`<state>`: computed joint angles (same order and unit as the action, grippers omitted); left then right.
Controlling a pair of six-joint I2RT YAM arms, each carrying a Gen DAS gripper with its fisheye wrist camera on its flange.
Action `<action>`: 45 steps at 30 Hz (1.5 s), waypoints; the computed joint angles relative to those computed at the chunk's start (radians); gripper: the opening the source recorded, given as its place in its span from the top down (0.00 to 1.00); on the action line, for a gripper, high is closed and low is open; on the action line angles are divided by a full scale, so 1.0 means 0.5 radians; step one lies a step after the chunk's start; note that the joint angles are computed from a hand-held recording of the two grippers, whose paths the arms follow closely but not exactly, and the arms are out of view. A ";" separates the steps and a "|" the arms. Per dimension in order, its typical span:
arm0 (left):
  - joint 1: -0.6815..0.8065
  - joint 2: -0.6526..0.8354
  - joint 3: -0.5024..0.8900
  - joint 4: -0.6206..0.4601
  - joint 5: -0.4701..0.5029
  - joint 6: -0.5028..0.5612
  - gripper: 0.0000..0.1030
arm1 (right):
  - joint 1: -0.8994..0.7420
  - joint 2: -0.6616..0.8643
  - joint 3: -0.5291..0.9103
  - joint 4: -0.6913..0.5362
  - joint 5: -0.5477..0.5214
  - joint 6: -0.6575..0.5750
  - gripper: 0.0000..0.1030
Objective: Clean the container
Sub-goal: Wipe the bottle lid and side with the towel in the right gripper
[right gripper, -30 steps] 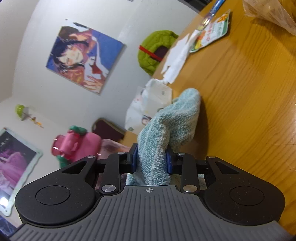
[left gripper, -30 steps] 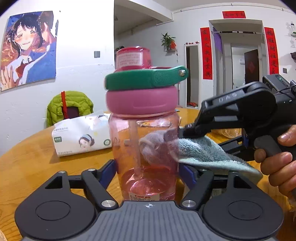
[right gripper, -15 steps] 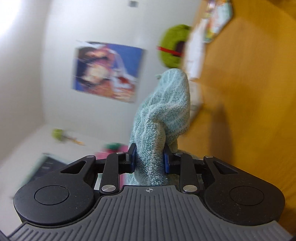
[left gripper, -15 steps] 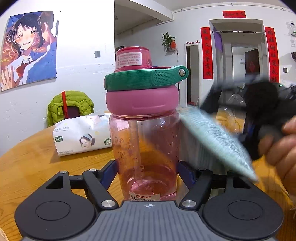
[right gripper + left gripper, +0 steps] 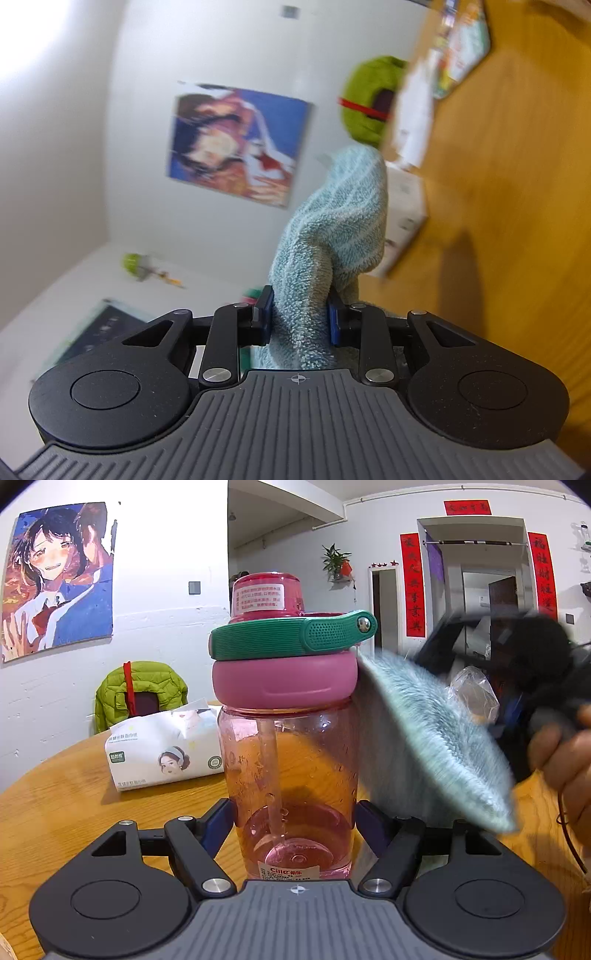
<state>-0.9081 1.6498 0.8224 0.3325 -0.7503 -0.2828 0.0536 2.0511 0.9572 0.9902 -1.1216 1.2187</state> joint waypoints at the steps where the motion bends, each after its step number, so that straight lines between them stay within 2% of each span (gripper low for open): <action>1: 0.001 0.000 -0.001 0.002 0.002 -0.002 0.32 | 0.023 -0.066 0.055 -0.442 0.068 -0.302 0.70; 2: 0.003 -0.001 -0.003 0.005 0.004 -0.004 0.32 | 0.044 -0.104 0.131 -0.836 0.141 -0.560 0.71; 4: 0.001 0.002 0.003 -0.004 -0.002 -0.004 0.32 | 0.080 -0.119 0.273 -1.366 0.275 -0.904 0.71; 6: -0.003 0.004 0.016 -0.031 -0.015 -0.023 0.31 | 0.102 -0.129 0.312 -1.514 0.360 -1.038 0.71; 7: -0.010 0.009 0.029 -0.056 -0.036 -0.043 0.31 | 0.110 -0.145 0.311 -1.535 0.392 -1.088 0.71; 9: -0.054 0.025 0.087 -0.181 -0.145 -0.163 0.19 | 0.121 -0.180 0.268 -1.473 0.431 -1.135 0.70; 11: -0.110 0.054 0.187 -0.397 -0.289 -0.383 0.15 | 0.113 -0.199 0.186 -1.257 0.438 -1.059 0.70; 14: -0.163 0.089 0.327 -0.726 -0.377 -0.737 0.17 | 0.079 -0.197 0.074 -0.919 0.417 -0.872 0.70; 17: -0.215 0.139 0.392 -0.827 -0.433 -0.773 0.18 | 0.068 -0.193 0.037 -0.761 0.432 -0.777 0.69; 19: -0.236 0.167 0.400 -0.782 -0.432 -0.655 0.18 | 0.070 -0.182 0.047 -0.751 0.408 -0.768 0.68; 21: -0.231 0.153 0.339 -0.614 -0.337 -0.477 0.14 | 0.079 -0.183 0.076 -0.840 0.360 -0.826 0.68; 24: -0.206 0.159 0.302 -0.512 -0.313 -0.347 0.15 | 0.111 -0.243 0.102 -1.023 0.418 -1.006 0.68; 28: -0.061 0.081 0.148 -0.262 -0.144 -0.161 0.18 | 0.096 -0.305 0.120 -1.215 0.431 -1.118 0.68; 32: -0.003 0.062 0.099 -0.172 -0.083 -0.111 0.27 | 0.105 -0.314 0.157 -1.361 0.443 -1.199 0.68; 35: -0.001 0.062 0.094 -0.153 -0.079 -0.099 0.30 | 0.128 -0.298 0.211 -1.504 0.512 -1.275 0.68; 37: -0.002 0.061 0.094 -0.152 -0.079 -0.096 0.32 | 0.130 -0.296 0.208 -1.496 0.517 -1.276 0.68; 39: -0.004 0.060 0.096 -0.150 -0.076 -0.094 0.32 | 0.098 -0.287 0.110 -1.172 0.422 -1.093 0.68; 40: -0.006 0.062 0.098 -0.153 -0.078 -0.093 0.32 | 0.066 -0.257 0.038 -0.860 0.322 -0.888 0.68; 42: -0.010 0.061 0.099 -0.154 -0.077 -0.087 0.32 | -0.002 -0.114 -0.085 -0.020 0.146 -0.286 0.68; 44: -0.012 0.061 0.095 -0.143 -0.066 -0.075 0.32 | -0.038 0.039 -0.103 0.517 0.074 0.170 0.68; 45: -0.012 0.064 0.098 -0.143 -0.067 -0.070 0.32 | -0.044 0.084 -0.087 0.599 0.049 0.275 0.68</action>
<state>-0.9140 1.6818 0.8711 0.2610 -0.7838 -0.3179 0.0316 2.0933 0.9139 1.2897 -1.0974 1.3561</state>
